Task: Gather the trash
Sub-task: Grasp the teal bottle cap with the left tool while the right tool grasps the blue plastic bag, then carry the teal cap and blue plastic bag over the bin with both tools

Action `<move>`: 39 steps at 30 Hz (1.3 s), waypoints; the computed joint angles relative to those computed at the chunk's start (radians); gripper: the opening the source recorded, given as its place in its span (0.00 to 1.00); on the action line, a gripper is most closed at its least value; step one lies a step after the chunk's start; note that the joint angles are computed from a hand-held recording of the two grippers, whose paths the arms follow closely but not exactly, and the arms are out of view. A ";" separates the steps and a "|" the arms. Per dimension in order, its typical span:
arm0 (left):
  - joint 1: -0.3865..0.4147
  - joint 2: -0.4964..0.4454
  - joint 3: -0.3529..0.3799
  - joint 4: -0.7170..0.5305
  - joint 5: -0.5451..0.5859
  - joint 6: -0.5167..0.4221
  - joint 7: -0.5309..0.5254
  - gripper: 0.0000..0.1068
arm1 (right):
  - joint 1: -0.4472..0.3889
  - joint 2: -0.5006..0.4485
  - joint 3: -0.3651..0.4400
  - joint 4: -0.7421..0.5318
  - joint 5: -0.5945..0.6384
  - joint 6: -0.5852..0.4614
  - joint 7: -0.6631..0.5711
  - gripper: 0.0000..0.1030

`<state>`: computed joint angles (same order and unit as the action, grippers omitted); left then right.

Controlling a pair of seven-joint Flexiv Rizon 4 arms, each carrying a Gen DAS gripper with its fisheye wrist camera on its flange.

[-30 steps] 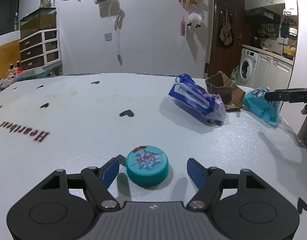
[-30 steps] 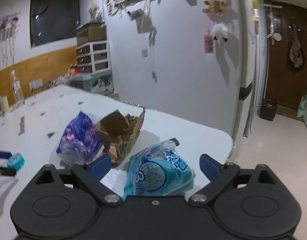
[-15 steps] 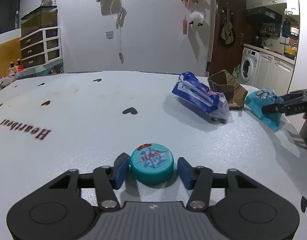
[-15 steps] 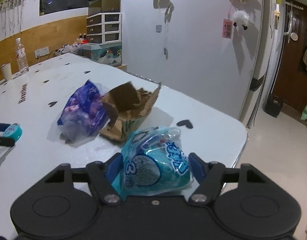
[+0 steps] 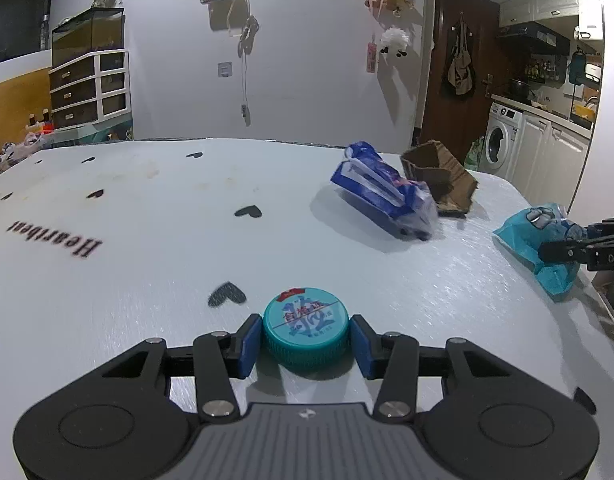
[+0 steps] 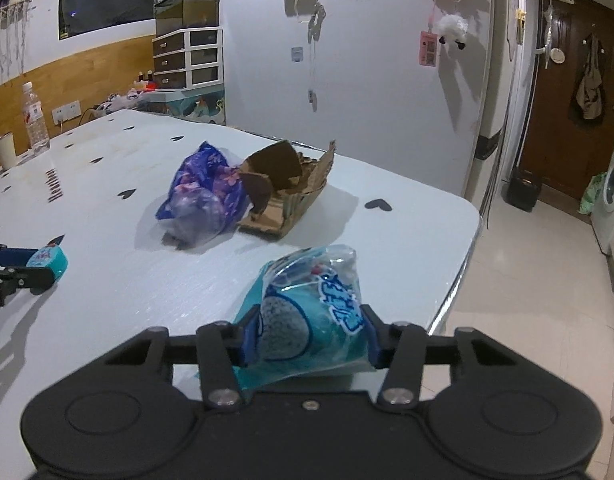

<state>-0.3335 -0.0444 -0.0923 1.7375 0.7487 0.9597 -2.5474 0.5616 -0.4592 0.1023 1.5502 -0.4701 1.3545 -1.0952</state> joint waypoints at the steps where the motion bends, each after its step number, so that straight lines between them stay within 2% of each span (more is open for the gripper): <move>1: -0.004 0.004 -0.003 0.002 0.001 -0.004 -0.006 0.45 | 0.011 0.012 -0.013 0.018 -0.011 0.010 0.017 0.49; 10: -0.031 0.051 -0.054 -0.019 0.072 -0.078 -0.088 0.45 | 0.062 0.131 -0.082 0.164 -0.146 0.100 0.204 0.49; 18: -0.068 0.048 -0.105 -0.080 0.121 -0.148 -0.135 0.45 | 0.057 0.231 -0.132 0.283 -0.368 0.159 0.453 0.49; 27: -0.152 -0.004 -0.130 -0.173 0.173 -0.220 -0.174 0.45 | -0.033 0.341 -0.119 0.390 -0.628 0.184 0.709 0.49; 36: -0.253 -0.076 -0.114 -0.267 0.204 -0.252 -0.187 0.45 | -0.185 0.437 -0.044 0.477 -0.771 0.193 0.847 0.49; 39: -0.286 -0.106 -0.105 -0.304 0.208 -0.257 -0.183 0.45 | -0.239 0.466 -0.014 0.507 -0.782 0.200 0.859 0.49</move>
<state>-0.6198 -0.1506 -0.1973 1.4331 0.9569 0.7025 -2.7308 0.3229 0.0072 0.0883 2.0573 -1.2520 1.5549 -0.2364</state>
